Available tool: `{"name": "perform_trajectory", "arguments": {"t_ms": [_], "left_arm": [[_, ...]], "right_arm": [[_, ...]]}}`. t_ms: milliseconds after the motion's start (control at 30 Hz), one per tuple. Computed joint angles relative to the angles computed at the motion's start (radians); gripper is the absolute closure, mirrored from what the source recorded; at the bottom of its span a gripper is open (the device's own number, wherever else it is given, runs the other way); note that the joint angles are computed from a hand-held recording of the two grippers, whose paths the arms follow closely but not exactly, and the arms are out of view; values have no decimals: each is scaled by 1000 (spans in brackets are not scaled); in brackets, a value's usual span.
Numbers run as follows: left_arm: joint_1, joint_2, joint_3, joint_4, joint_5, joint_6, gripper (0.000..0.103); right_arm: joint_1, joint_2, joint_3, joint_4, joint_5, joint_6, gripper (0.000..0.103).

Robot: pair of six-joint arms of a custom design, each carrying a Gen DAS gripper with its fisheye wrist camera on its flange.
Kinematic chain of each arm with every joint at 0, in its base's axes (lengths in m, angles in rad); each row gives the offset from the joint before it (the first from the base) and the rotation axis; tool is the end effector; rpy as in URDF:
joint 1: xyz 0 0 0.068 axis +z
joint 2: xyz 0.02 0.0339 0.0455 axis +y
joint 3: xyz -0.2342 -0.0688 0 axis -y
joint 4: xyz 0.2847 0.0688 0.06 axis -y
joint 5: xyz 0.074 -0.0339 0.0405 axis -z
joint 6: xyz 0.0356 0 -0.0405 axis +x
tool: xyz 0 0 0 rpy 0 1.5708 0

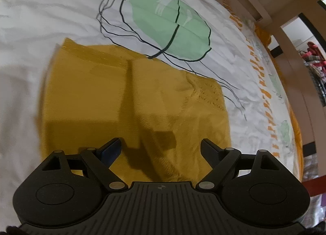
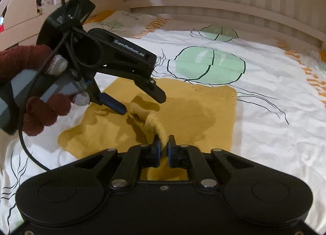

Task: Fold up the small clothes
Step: 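Grasp the folded sweater with the right tool while the left tool grips it too, then fold the sweater over with both tools and open them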

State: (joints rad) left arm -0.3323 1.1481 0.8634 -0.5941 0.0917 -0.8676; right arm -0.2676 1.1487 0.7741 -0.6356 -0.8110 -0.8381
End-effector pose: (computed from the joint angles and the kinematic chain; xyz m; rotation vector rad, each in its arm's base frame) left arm 0.2673 -0.0957 0.2204 -0.6341 2.4720 -0.6160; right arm 0.2608 -0.0447 0.1954 -0.8872 2.0513 0.4750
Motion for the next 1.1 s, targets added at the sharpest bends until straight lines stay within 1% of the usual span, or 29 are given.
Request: {"name": "perform_trajectory", "arguments": {"t_ms": [100, 133, 200, 233, 300, 333, 467, 667, 833, 967, 1033, 1100], "left_arm": [[14, 29, 8, 48, 34, -10, 20], [16, 45, 17, 62, 43, -13, 27], [25, 77, 38, 72, 55, -15, 34], [25, 92, 49, 72, 50, -14, 41], [24, 116, 62, 73, 30, -10, 65], [20, 118, 59, 76, 11, -7, 91], [4, 62, 25, 89, -32, 12, 92], [3, -86, 24, -13, -89, 105, 92], [53, -164, 19, -103, -129, 193, 92], [126, -204, -39, -118, -112, 229, 92], [154, -200, -68, -107, -88, 246, 92], [159, -179, -87, -92, -89, 262, 91]], "right_arm": [[-11, 6, 3, -14, -8, -15, 91], [-11, 4, 0, -16, -8, -18, 91], [-19, 5, 0, -28, -14, -32, 91], [-20, 5, 0, -31, -15, -36, 91], [-21, -7, -8, -41, -15, -48, 91], [-20, -14, -14, -43, -14, -52, 91], [-20, -49, -37, -54, -10, -67, 91], [-1, -136, -65, -91, -36, -78, 91], [82, -198, -93, -110, -36, -36, 91], [180, -216, -126, -87, 0, 13, 91], [227, -207, -140, -64, 28, 32, 91], [263, -201, -151, -54, 54, 44, 91]]}}
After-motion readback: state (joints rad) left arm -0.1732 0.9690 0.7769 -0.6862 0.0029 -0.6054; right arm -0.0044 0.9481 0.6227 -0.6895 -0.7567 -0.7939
